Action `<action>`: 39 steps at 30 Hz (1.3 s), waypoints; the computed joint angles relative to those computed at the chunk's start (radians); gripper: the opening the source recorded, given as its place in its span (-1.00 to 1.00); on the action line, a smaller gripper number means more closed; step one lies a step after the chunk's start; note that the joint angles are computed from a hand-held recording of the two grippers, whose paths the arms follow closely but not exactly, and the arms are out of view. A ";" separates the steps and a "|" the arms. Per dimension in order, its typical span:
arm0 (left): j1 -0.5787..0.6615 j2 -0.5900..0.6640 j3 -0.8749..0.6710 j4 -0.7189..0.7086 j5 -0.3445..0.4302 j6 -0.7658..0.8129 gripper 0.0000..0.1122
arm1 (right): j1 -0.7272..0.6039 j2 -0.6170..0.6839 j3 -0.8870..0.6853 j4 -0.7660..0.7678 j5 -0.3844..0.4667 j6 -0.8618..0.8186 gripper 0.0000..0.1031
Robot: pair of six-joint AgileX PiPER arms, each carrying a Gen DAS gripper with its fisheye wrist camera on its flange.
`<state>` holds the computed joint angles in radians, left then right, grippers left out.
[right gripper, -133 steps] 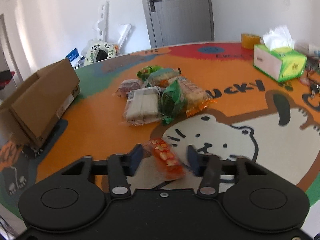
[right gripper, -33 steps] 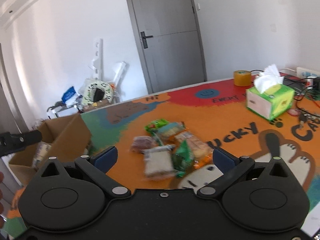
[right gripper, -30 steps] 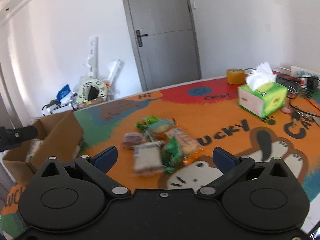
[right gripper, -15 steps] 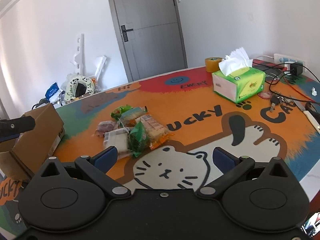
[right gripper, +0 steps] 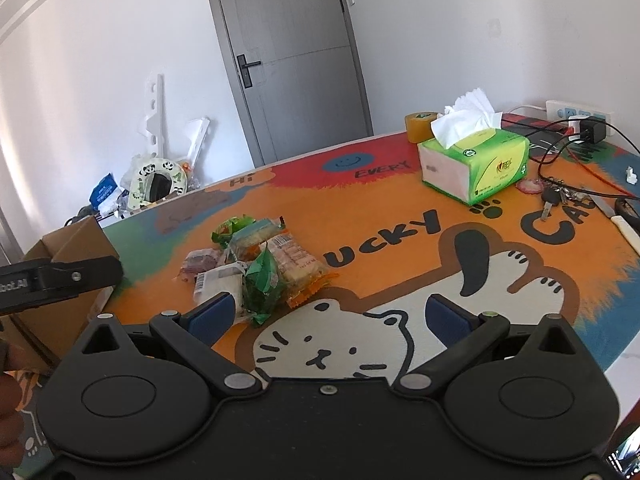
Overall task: Organize snacks
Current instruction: 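Withdraw both open tools from the box back to the snack pile, then grasp the clear barcode bread packet with the left tool while the right tool reaches the green packet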
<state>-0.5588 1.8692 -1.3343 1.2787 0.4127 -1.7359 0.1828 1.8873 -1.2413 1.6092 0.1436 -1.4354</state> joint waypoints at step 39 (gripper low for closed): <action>0.029 0.275 -0.302 -0.372 -0.015 0.378 -0.34 | -0.018 0.203 -0.274 -0.298 0.197 0.374 0.04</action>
